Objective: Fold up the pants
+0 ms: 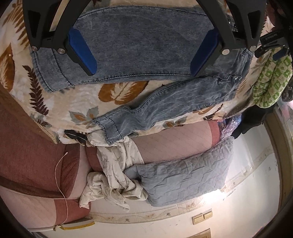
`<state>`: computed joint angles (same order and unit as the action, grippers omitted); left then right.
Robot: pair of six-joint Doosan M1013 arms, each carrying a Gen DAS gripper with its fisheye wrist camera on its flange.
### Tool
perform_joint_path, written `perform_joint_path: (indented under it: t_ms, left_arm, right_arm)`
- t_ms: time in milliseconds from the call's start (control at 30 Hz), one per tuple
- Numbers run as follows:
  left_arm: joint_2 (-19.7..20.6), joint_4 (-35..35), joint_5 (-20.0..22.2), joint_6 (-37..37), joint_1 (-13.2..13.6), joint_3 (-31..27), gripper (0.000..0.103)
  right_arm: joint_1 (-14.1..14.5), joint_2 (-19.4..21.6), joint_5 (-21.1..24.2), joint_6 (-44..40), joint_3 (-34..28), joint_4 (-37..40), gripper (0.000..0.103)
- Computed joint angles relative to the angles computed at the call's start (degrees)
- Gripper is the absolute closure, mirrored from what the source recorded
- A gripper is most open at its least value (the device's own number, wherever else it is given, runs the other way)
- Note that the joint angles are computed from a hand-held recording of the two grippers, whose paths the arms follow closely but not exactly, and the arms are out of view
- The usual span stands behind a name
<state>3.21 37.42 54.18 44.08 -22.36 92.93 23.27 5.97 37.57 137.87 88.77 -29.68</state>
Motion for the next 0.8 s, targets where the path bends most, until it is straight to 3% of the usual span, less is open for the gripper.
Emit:
perform_joint_path:
  t_ms: [333,800]
  left_arm:
    - [-0.69,2.38,0.68,-0.86,-1.47,-0.39,0.0]
    - [-0.67,2.74,1.03,-1.21,-1.5,-0.55,0.0]
  right_arm:
    - [-0.33,-1.27,-1.04,-0.27,1.01,0.32,0.0]
    - [-0.18,-1.35,-1.2,0.16,1.27,-0.04,0.0]
